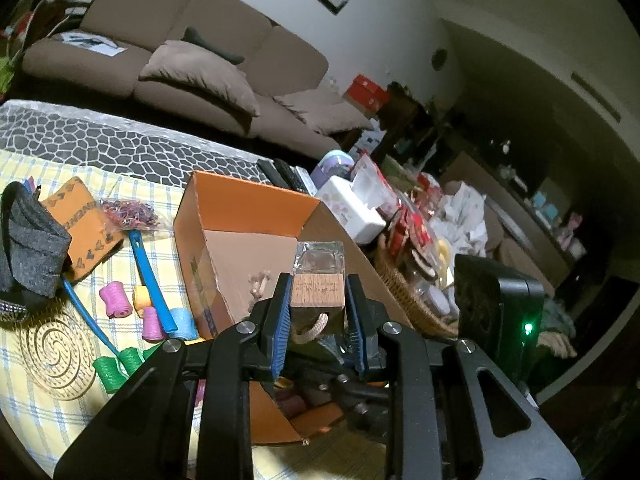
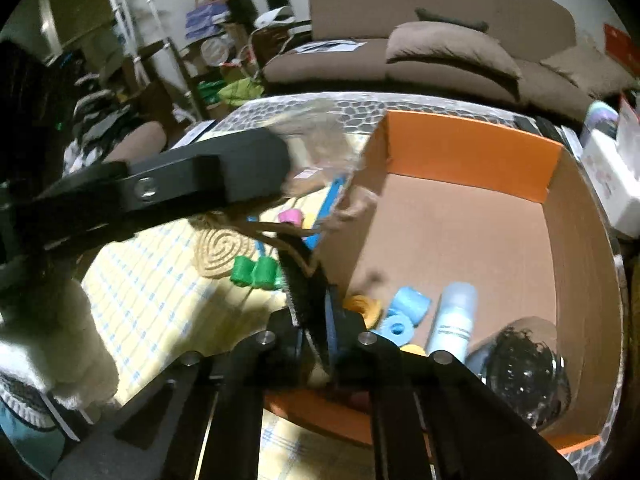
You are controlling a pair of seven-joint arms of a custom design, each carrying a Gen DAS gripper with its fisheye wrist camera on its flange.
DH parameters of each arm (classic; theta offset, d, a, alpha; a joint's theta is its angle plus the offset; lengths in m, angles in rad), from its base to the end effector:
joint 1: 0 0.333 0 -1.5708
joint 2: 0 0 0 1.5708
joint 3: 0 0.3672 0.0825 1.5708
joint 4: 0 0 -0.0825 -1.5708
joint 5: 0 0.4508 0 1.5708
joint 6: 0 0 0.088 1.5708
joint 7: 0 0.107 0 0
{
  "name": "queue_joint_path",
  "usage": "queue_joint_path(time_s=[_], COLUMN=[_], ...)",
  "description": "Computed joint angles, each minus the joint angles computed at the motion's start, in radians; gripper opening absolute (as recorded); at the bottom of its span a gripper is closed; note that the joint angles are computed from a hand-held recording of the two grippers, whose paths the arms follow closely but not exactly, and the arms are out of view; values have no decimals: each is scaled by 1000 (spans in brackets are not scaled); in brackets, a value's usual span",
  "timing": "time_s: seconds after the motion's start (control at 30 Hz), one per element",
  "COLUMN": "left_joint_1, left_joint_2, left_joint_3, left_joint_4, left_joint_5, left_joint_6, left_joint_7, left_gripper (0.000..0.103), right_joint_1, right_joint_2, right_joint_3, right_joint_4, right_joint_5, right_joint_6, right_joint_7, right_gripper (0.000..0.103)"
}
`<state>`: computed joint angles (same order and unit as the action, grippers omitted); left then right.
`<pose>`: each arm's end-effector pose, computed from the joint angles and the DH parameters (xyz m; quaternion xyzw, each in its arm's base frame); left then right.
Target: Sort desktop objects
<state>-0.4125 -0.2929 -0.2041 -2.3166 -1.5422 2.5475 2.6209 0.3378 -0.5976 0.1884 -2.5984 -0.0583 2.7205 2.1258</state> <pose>0.4440 -0.3068 0.5226 0.4214 -0.7274 0.5316 0.1034 0.3795 0.2321 0.5425 -0.6690 0.6539 -0.1568 0.3168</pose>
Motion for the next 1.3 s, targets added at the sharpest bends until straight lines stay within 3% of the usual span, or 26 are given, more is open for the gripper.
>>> queue_joint_path(time_s=[0.2,0.3,0.73,1.0,1.17,1.3], left_joint_1=[10,20,26,-25,-49,-63], left_joint_2=[-20,-22,10,62,95,124], left_joint_3=[10,10,-12,-55,-66,-79], left_joint_4=[-4,-3,4,21,44,70], left_joint_5=[-90,-104,-82,47,113,229], left_joint_6=[-9,-12,-15,46,71,95], left_joint_7=[60,64,29,-36,-82,-153], left_gripper=[24,24,24,24,24,24], right_joint_1=[-42,-30,-109,-55,-53,-38], right_joint_2=[-24,-42,-210,-334,-388,-412], right_joint_3=[45,28,15,-103,-136,-172], right_joint_4=[12,-7,-81,-179,-220,-257], right_joint_5=[-60,-58,-85,55,128,201], right_joint_6=[-100,-111,-174,-118,-134,-94], right_joint_7=[43,53,183,150,119,101], right_gripper=[4,3,4,4,4,5])
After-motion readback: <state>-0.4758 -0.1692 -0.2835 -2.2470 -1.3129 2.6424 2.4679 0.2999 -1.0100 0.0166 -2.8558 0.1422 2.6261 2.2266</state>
